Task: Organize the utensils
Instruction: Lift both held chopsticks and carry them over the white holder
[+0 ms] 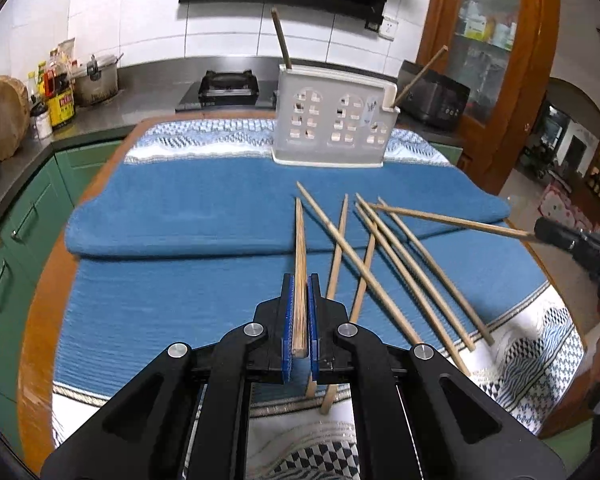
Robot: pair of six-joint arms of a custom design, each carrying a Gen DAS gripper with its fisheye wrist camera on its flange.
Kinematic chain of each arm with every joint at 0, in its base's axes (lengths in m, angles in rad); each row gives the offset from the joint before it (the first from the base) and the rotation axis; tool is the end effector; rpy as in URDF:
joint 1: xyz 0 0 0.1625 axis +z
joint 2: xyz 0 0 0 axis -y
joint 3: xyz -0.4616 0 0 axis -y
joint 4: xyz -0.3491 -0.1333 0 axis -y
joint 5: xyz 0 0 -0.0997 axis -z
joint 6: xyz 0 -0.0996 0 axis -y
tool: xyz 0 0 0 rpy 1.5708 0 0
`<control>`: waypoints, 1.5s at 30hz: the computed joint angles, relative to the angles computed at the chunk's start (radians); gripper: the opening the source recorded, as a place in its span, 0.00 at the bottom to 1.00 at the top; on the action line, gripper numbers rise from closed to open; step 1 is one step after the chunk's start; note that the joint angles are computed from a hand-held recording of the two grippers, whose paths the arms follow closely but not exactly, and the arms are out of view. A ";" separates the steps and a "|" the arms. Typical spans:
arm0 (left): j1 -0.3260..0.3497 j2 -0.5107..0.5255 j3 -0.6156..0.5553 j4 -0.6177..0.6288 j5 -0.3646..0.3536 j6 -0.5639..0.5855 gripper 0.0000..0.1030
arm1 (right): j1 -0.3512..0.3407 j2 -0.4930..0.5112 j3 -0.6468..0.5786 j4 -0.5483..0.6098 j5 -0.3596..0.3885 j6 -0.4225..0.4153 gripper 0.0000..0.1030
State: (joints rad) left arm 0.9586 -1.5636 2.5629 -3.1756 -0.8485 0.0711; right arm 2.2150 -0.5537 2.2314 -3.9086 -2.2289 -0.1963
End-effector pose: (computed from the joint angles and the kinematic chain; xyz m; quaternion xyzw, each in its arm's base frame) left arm -0.0190 -0.3736 0.3258 0.1999 0.8766 -0.3589 0.2505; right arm 0.3476 -0.3423 0.0570 0.2696 -0.8601 0.3669 0.2300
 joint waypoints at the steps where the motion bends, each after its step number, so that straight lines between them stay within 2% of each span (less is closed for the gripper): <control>1: -0.001 -0.003 -0.004 0.000 0.000 0.006 0.05 | -0.004 -0.010 -0.008 0.005 0.005 -0.013 0.06; 11: -0.022 0.011 -0.059 -0.043 0.004 0.078 0.05 | -0.010 -0.074 -0.098 0.112 0.044 -0.084 0.06; 18: -0.029 0.024 -0.134 -0.015 -0.004 0.128 0.05 | -0.023 -0.139 -0.171 0.261 0.106 -0.098 0.06; 22: -0.035 0.041 -0.198 0.017 -0.003 0.163 0.05 | -0.015 -0.171 -0.235 0.335 0.111 -0.128 0.05; 24: -0.032 0.051 -0.231 0.039 -0.010 0.167 0.05 | -0.006 -0.182 -0.274 0.375 0.107 -0.148 0.00; 26: -0.027 0.066 -0.269 0.061 -0.016 0.173 0.05 | -0.002 -0.191 -0.312 0.411 0.109 -0.156 0.00; 32: -0.042 0.098 -0.323 0.066 -0.015 0.199 0.05 | 0.010 -0.182 -0.393 0.455 0.092 -0.202 0.00; 39: -0.050 0.094 -0.311 0.061 -0.025 0.199 0.05 | -0.018 -0.191 -0.317 0.415 0.115 -0.158 0.00; 42: -0.052 0.084 -0.299 0.067 -0.028 0.195 0.05 | -0.030 -0.188 -0.272 0.386 0.102 -0.143 0.00; 44: -0.053 0.074 -0.293 0.068 -0.032 0.189 0.05 | -0.035 -0.189 -0.239 0.374 0.101 -0.131 0.03; 45: -0.055 0.069 -0.290 0.068 -0.032 0.189 0.05 | -0.038 -0.191 -0.212 0.364 0.100 -0.124 0.07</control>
